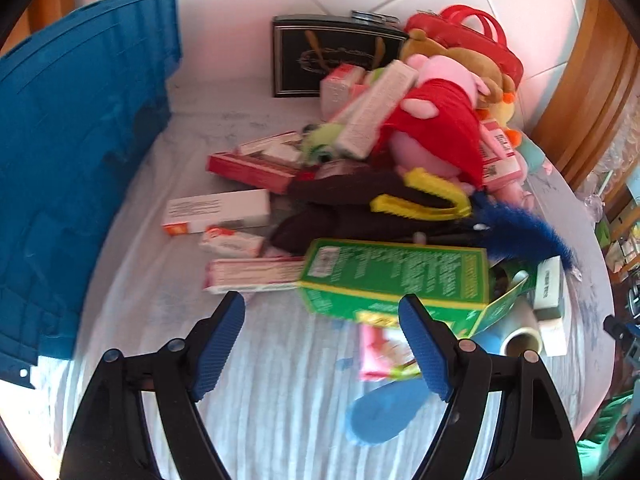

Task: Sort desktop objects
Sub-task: 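Move both grippers toward the pile of items on the table, then grasp the green medicine box with the left gripper while the right grasps the white box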

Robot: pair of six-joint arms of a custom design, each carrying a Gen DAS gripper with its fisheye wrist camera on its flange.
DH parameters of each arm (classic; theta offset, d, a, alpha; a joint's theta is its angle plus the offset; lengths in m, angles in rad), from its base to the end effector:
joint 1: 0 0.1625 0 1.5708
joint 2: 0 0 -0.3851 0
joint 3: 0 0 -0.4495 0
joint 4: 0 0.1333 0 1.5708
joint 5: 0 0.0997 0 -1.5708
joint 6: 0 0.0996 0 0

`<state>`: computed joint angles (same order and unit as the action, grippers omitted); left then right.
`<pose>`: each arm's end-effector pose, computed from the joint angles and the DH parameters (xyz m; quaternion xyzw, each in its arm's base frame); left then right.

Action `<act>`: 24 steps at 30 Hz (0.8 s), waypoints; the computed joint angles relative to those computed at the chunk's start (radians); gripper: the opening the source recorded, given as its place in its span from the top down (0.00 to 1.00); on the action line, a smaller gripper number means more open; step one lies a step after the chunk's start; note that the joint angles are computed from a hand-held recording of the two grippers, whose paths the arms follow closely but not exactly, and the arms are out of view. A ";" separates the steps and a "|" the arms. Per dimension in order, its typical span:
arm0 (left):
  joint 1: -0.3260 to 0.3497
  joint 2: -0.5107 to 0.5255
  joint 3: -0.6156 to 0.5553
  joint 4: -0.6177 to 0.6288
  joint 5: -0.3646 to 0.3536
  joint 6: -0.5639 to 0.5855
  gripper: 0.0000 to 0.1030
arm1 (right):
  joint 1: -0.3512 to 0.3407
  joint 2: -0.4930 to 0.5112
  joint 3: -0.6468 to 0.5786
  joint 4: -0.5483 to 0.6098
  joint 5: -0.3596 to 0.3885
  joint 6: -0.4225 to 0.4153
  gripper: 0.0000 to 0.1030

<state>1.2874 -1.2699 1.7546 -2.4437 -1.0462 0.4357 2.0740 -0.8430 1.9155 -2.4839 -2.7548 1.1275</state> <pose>-0.0022 -0.6626 0.2788 0.2866 0.9047 -0.1664 0.2679 0.3077 -0.4738 0.0023 -0.2118 -0.8009 0.3596 0.4295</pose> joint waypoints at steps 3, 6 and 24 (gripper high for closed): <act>-0.040 0.045 -0.002 -0.001 -0.014 -0.049 0.23 | -0.029 -0.017 0.024 -0.090 0.016 -0.106 0.00; -0.075 0.088 0.006 -0.037 -0.020 -0.051 0.23 | -0.054 -0.019 0.036 -0.185 0.039 -0.191 0.00; 0.063 0.079 -0.026 0.021 0.373 0.010 0.23 | -0.147 0.000 0.048 -0.348 0.169 -0.410 0.00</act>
<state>1.3502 -1.1913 1.7289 -2.4225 -0.6733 0.4460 1.9272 -0.8429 1.9635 -2.8316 -2.5861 0.7179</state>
